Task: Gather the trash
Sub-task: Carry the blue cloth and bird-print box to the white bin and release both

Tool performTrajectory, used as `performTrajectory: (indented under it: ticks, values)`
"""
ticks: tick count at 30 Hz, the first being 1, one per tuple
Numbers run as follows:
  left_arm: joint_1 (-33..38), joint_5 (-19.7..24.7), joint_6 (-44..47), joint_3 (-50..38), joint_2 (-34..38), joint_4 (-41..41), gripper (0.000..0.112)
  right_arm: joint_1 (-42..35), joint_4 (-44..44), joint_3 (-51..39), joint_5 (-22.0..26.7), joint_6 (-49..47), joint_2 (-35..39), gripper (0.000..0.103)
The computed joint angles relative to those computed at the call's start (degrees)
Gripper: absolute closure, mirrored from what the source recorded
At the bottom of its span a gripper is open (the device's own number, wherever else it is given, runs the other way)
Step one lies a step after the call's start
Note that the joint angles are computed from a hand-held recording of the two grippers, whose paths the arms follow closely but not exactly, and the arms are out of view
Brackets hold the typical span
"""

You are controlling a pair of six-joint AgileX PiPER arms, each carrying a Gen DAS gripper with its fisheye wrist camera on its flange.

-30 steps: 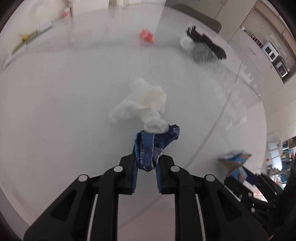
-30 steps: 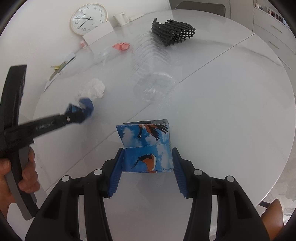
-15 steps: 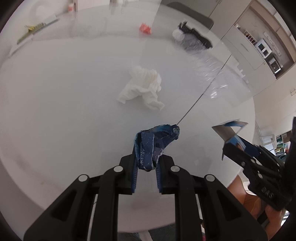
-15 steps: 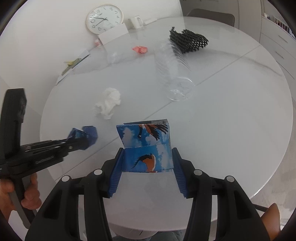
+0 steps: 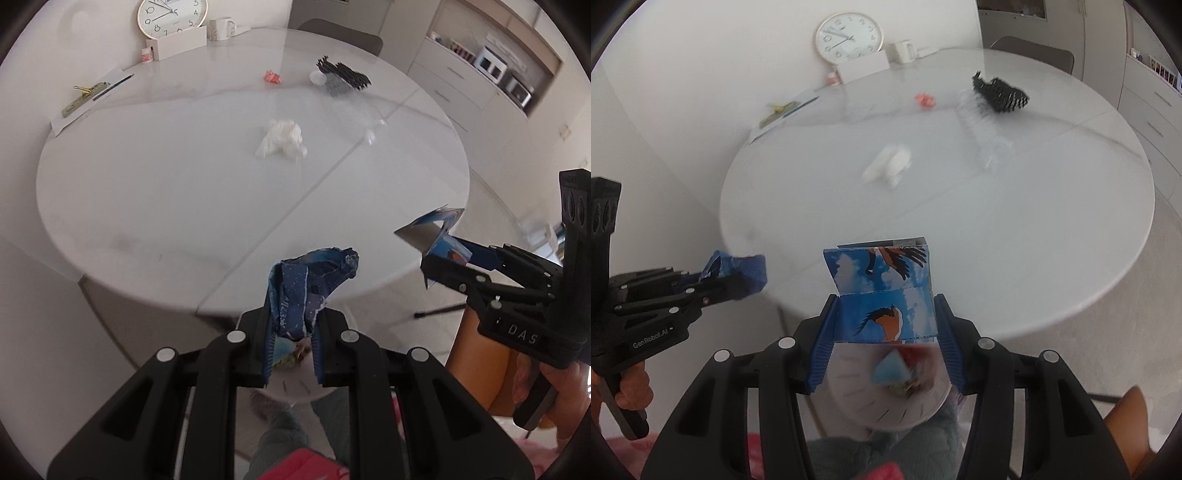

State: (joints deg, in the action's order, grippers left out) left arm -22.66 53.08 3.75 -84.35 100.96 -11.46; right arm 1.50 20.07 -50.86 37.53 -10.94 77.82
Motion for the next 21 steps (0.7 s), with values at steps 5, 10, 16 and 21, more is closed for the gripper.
performTrajectory:
  ticks: [5,10,16,21]
  values:
    - [1.6,-2.13,3.76,10.82,-7.26,-3.29,0.096,5.15,-1.78,7.15,-0.98,4.59,-4.6,0.052]
    - [3.31,-3.05,6.23,15.89,-11.18,-4.5,0.096,9.12,-3.48,10.53,-4.48,7.64,-3.98,0.051]
    - [5.46,-2.81,8.55,18.24,-13.0,-5.78,0.096,12.42,-7.53,11.32,-9.64,12.14,1.4,0.039]
    - [5.8,-2.7,10.1,18.61,-13.09,-6.86,0.096,13.15,-10.65,12.37,-9.55,17.62,-1.6,0.028]
